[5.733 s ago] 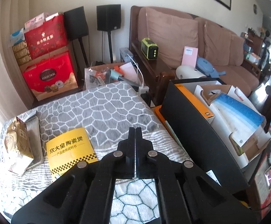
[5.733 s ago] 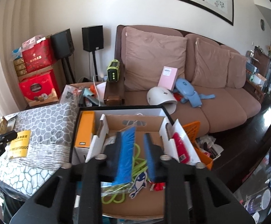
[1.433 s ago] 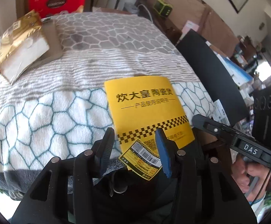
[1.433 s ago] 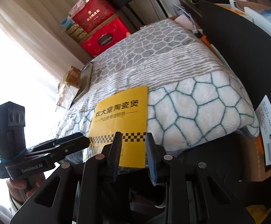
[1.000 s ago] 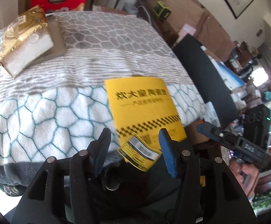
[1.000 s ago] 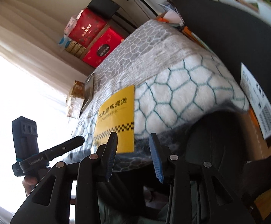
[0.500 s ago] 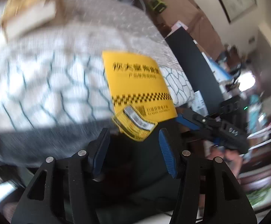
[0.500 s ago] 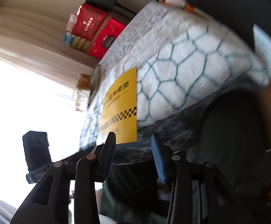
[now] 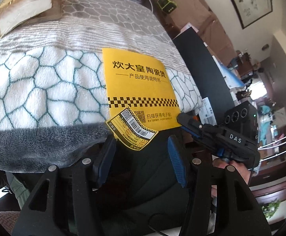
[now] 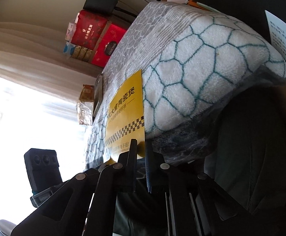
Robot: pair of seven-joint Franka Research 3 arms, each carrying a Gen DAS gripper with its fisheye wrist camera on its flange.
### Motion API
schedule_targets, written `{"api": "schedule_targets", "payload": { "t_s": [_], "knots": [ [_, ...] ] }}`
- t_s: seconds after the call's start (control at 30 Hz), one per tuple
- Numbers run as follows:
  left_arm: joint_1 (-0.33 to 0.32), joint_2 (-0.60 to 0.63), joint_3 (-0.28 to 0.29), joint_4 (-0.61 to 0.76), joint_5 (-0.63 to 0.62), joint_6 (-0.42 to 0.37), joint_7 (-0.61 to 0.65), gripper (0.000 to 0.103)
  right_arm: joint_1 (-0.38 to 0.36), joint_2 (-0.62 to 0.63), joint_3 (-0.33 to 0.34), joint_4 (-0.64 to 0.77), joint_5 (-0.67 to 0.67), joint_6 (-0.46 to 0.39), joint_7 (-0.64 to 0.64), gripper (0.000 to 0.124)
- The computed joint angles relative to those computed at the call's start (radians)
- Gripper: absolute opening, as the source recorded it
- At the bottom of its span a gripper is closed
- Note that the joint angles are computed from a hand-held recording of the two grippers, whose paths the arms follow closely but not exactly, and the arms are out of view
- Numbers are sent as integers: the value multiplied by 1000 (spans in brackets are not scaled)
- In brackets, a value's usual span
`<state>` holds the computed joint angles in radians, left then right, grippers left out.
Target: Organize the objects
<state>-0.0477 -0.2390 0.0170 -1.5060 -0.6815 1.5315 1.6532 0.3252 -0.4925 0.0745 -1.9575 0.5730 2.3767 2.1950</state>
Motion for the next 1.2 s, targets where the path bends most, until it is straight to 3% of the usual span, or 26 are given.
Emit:
{"api": "schedule_targets", "payload": {
  "t_s": [0.23,0.5,0.77,0.9,0.97,1.03,1.1,1.2],
  "knots": [
    [-3,-21,5,-37,-23,37,5,51,12,-61,-17,-55,38,0,-8,4],
    [-26,-41,3,-86,-78,94,18,66,11,-102,-24,-93,64,-47,-12,4],
    [-28,-31,36,-122,-189,59,-18,69,27,-107,-34,-113,118,1,-26,4],
    [-21,-39,25,-132,-174,82,-7,69,22,-92,-27,-92,95,-24,-25,4],
    [-17,-28,25,-120,-165,73,-20,60,25,-90,-28,-91,100,-25,-29,4],
    [-11,-18,20,-105,-134,55,-34,41,16,-91,-24,-88,87,-29,-23,5],
    [-6,-13,14,-100,-109,45,-42,31,18,-90,-26,-89,94,-22,-25,5],
    [-5,-22,6,-119,-91,54,-48,25,21,-74,-23,-70,85,-33,-33,6]
  ]
}}
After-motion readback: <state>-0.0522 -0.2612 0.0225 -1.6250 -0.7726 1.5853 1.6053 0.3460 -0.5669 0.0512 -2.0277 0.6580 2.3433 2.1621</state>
